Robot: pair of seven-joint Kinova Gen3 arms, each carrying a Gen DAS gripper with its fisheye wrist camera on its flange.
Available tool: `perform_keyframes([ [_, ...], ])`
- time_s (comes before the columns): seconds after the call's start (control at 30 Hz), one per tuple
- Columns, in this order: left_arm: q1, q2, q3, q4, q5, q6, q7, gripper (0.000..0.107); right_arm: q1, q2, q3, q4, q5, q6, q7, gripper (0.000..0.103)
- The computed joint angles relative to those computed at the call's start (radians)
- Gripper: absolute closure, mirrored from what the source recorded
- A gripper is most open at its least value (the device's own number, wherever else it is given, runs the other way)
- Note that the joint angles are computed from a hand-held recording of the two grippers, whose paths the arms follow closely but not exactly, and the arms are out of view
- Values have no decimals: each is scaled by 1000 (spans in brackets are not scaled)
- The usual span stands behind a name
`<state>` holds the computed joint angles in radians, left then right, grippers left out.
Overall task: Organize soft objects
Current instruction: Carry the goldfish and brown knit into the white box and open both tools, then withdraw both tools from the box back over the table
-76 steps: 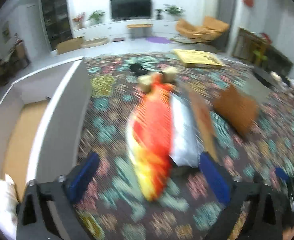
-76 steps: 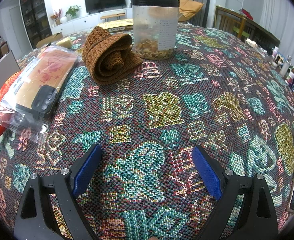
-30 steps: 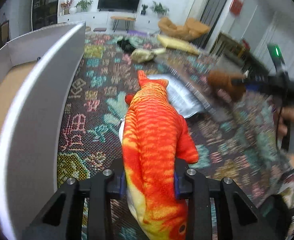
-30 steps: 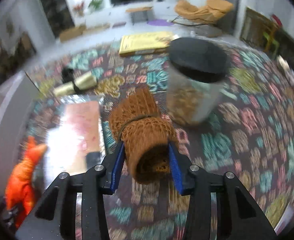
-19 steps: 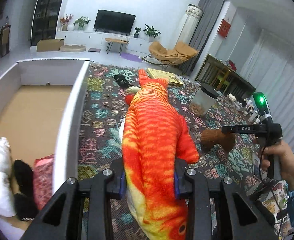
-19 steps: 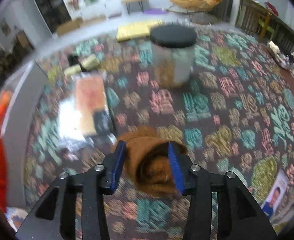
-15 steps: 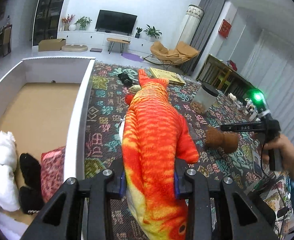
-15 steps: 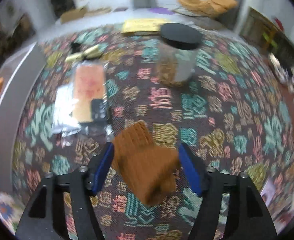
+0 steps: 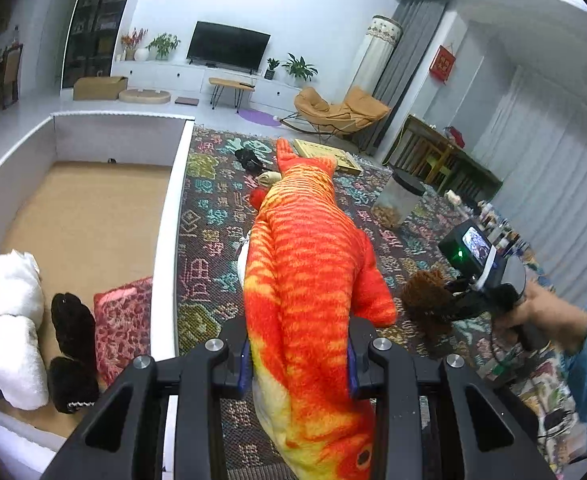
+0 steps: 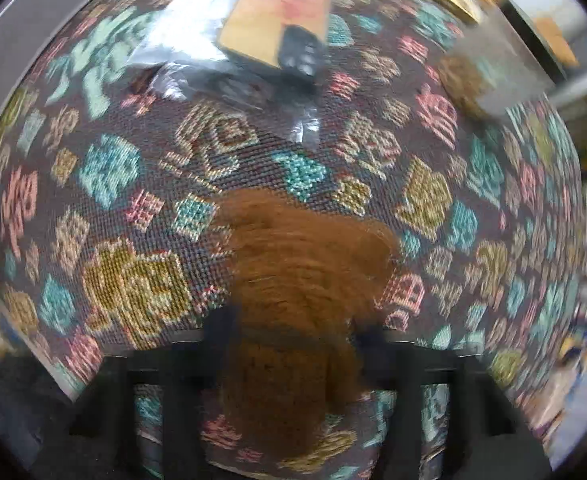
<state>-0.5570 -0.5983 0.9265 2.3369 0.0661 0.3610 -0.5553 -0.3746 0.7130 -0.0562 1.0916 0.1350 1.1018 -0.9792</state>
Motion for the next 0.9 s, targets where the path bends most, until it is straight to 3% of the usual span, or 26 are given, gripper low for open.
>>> perform_keyframes([
  [0.1, 58, -75, -120, 19, 30, 75, -52, 74, 78, -71, -95, 10, -109, -16, 1, 60],
  [0.2, 105, -182, -248, 42, -61, 197, -16, 74, 146, -176, -234, 70, -231, -18, 39, 60],
  [0.3, 99, -256, -341, 58, -132, 319, -29, 74, 179, -245, -373, 97, -353, 6, 68, 60],
  [0.4, 69, -276, -380, 49, -176, 441, -70, 72, 190, -259, -494, 126, -475, 14, 86, 56],
  [0.43, 42, -271, -369, 40, -182, 481, -82, 67, 174, -265, -504, 152, -505, 5, 86, 47],
  [0.47, 16, -263, -347, 29, -192, 522, -77, 49, 140, -258, -517, 168, -520, -12, 72, 30],
  [0.5, -11, -254, -319, 23, -207, 561, -57, 36, 118, -252, -513, 175, -525, -16, 68, 20],
  [0.53, -21, -246, -296, 18, -219, 583, -26, 15, 89, -249, -489, 189, -544, -27, 74, 15],
  [0.57, -22, -257, -273, 26, -225, 592, 2, 9, 60, -243, -467, 199, -557, -41, 66, 15],
  [0.67, -57, -279, -211, 26, -224, 599, 21, 9, 84, -216, -469, 218, -594, -63, 59, 15],
  [0.73, -81, -278, -174, 18, -217, 588, 23, 9, 121, -249, -454, 296, -639, -130, 114, 15],
  [0.9, -114, -255, -97, -39, -167, 523, 7, 9, 110, -329, -239, 464, -663, -333, 244, 15],
])
